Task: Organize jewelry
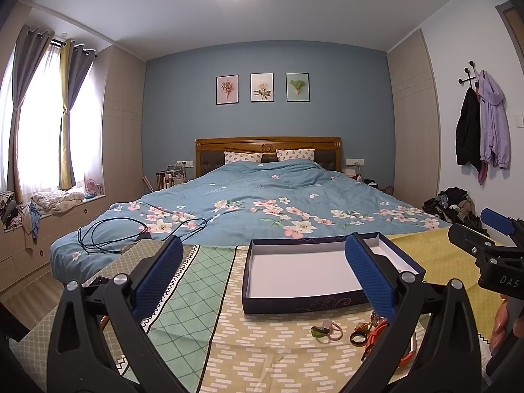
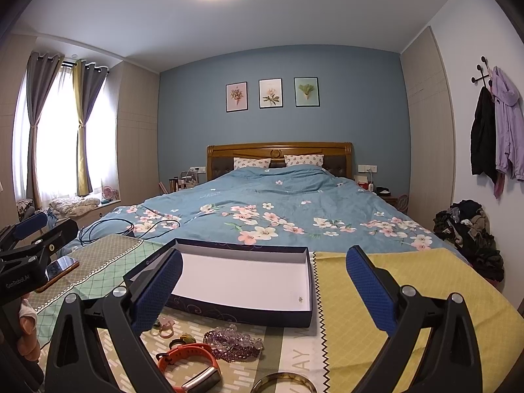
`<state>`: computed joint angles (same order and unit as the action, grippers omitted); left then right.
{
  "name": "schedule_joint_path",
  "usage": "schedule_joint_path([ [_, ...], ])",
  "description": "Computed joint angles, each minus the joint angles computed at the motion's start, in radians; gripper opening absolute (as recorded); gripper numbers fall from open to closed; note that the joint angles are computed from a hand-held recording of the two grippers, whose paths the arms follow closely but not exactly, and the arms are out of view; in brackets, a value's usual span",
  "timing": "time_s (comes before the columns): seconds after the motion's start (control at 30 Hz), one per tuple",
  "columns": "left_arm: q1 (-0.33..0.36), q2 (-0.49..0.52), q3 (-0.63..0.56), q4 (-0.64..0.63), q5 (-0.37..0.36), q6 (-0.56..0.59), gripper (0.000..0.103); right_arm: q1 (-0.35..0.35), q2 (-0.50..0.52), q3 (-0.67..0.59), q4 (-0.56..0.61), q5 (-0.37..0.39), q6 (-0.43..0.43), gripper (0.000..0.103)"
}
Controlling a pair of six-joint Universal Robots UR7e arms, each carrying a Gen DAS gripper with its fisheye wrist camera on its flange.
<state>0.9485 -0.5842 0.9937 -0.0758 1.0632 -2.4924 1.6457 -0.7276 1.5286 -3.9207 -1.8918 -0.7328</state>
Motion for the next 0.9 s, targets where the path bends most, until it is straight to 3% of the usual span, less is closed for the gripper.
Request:
schedule_joint_path([
  [0.9,0.006,-0.004,0.005,0.006,0.003,-0.01,0.097,0.0,-0.008,0.007,0.005,-0.003,0.003,0.096],
])
